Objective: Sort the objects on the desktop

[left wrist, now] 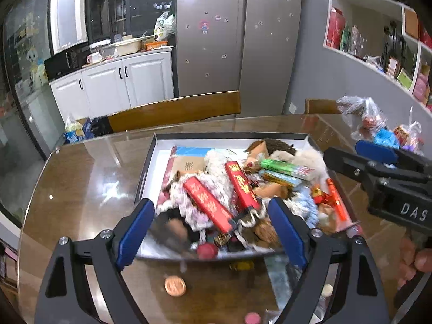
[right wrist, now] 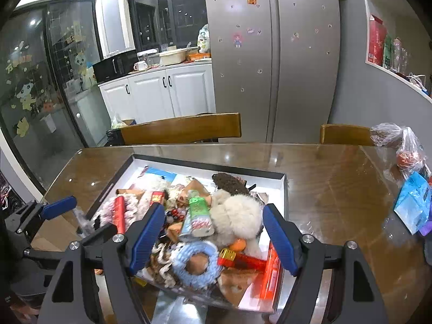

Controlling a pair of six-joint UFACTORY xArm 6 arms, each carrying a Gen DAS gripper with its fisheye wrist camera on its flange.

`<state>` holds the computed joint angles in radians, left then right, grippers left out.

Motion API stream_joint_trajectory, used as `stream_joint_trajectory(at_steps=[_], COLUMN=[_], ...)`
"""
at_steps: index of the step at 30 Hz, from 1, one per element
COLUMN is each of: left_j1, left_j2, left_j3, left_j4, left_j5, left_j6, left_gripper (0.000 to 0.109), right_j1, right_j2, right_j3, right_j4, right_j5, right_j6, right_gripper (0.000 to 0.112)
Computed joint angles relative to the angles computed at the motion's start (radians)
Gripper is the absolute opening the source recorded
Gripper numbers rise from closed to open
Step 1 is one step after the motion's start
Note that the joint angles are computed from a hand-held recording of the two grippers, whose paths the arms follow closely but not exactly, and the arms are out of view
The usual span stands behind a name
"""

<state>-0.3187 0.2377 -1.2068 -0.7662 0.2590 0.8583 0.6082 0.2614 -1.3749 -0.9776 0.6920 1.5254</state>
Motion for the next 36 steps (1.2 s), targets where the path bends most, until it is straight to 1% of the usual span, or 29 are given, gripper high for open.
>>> stream_joint_trajectory(at_steps=[5, 9, 11, 12, 14, 17, 18, 20, 21, 23, 25, 28, 30, 33, 36], left_j1=[0.008, 0.036, 0.048, 0.061, 0.075, 0.076, 0.074, 0.08, 0.086, 0.095, 0.11, 0.124, 0.127, 0.12, 0.109], left_j2=[-0.152, -0.309, -0.386, -0.434, -0.512, -0.653, -0.709, -0.803, -0.841, -0.913, -0.989, -1.065, -1.118, -1.147, -1.161], left_j3=[0.144, 0.247, 0.292, 0.316, 0.357, 0.458, 0.504, 0.577, 0.607, 0.668, 0.735, 0.814, 0.878, 0.942, 0.983], left_j4=[-0.079, -0.131, -0.166, -0.172, -0.173, -0.156, -0.137, -0.158, -0.156, -0.137, -0.128, -0.125, -0.127, -0.126, -0.078], left_j5=[-0.032, -0.011, -0.002, 0.02, 0.049, 0.052, 0.049, 0.055, 0.068, 0.08, 0.092, 0.116, 0.113, 0.089, 0.072], left_j6=[0.068, 0.103, 0.135, 0.14, 0.142, 0.149, 0.139, 0.14, 0.132, 0.103, 0.083, 0.07, 0.063, 0.057, 0.028], left_gripper=[0.095, 0.102, 0.102, 0.103, 0.103, 0.103, 0.103, 0.103, 0.103, 0.103, 0.103, 0.103, 0.103, 0.103, 0.103], right_j1=[0.072, 0.145, 0.196, 0.223, 0.258, 0.331, 0.357, 0.408, 0.441, 0.479, 0.516, 0.574, 0.609, 0.65, 0.668], right_j2=[-0.054, -0.122, -0.148, -0.159, -0.173, -0.187, -0.186, -0.179, -0.172, -0.171, -0.183, -0.204, -0.212, -0.233, -0.224], right_j3=[0.027, 0.064, 0.065, 0.061, 0.051, 0.035, 0.025, 0.007, -0.005, -0.003, 0.021, 0.069, 0.097, 0.165, 0.191], right_j4=[-0.016, -0.023, -0.03, -0.038, -0.038, -0.047, -0.051, -0.059, -0.064, -0.069, -0.073, -0.071, -0.061, -0.033, 0.003], right_j5=[0.086, 0.155, 0.224, 0.261, 0.304, 0.383, 0.414, 0.47, 0.519, 0.56, 0.586, 0.641, 0.677, 0.678, 0.684], right_j6=[0.03, 0.062, 0.068, 0.071, 0.065, 0.065, 0.063, 0.052, 0.057, 0.08, 0.139, 0.235, 0.288, 0.387, 0.416], right_gripper=[0.081, 0.082, 0.082, 0.082, 0.082, 0.083, 0.084, 0.085, 0.086, 0.086, 0.086, 0.086, 0.086, 0.086, 0.086])
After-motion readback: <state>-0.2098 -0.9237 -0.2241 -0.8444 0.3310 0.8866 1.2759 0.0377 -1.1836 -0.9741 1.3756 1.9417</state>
